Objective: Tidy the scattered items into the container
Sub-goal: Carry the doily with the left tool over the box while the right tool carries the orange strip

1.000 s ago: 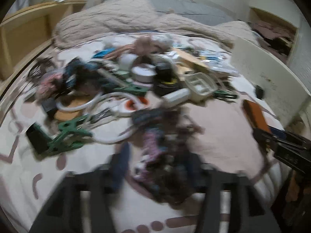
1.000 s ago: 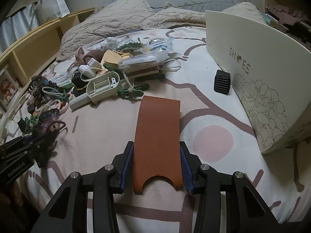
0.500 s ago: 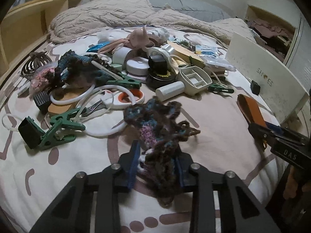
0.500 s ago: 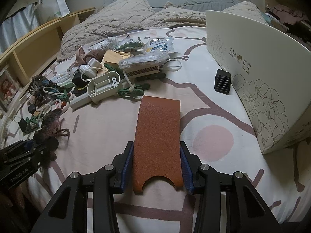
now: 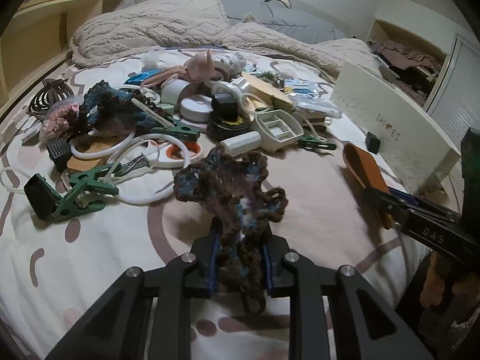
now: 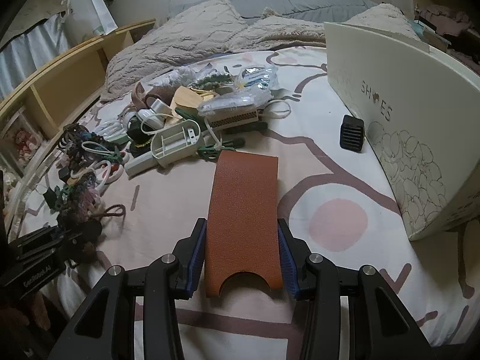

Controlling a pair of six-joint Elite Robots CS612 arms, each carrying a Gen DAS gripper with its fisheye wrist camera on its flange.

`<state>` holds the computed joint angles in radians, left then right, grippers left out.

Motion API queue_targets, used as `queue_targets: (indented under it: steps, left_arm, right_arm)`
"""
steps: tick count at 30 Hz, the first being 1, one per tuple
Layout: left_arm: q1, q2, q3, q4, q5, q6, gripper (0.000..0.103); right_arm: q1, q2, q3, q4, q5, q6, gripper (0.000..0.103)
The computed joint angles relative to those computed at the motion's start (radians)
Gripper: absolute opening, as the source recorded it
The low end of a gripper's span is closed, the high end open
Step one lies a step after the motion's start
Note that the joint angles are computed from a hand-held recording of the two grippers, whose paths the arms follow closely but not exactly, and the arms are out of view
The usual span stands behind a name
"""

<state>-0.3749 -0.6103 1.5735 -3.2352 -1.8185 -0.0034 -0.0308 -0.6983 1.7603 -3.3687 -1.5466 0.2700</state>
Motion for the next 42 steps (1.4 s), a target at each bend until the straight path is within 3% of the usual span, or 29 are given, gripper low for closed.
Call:
queue_targets:
  steps: [15, 28, 42]
  left_arm:
    - [-0.003, -0.039, 0.028, -0.089, -0.066, -0.048, 0.023]
    - [-0.027, -0.084, 0.01, -0.137, -0.069, -0.016, 0.023]
    - [-0.067, -0.115, -0.039, -0.188, -0.121, 0.045, 0.023]
  right_arm:
    - [-0.006, -0.033, 0.044, -0.185, -0.01, -0.008, 0.045]
    - [-0.022, -0.07, 0.069, -0.275, -0.008, -0.024, 0.045]
    - [-0.094, -0.14, 0.118, -0.335, 0.068, -0.042, 0.045]
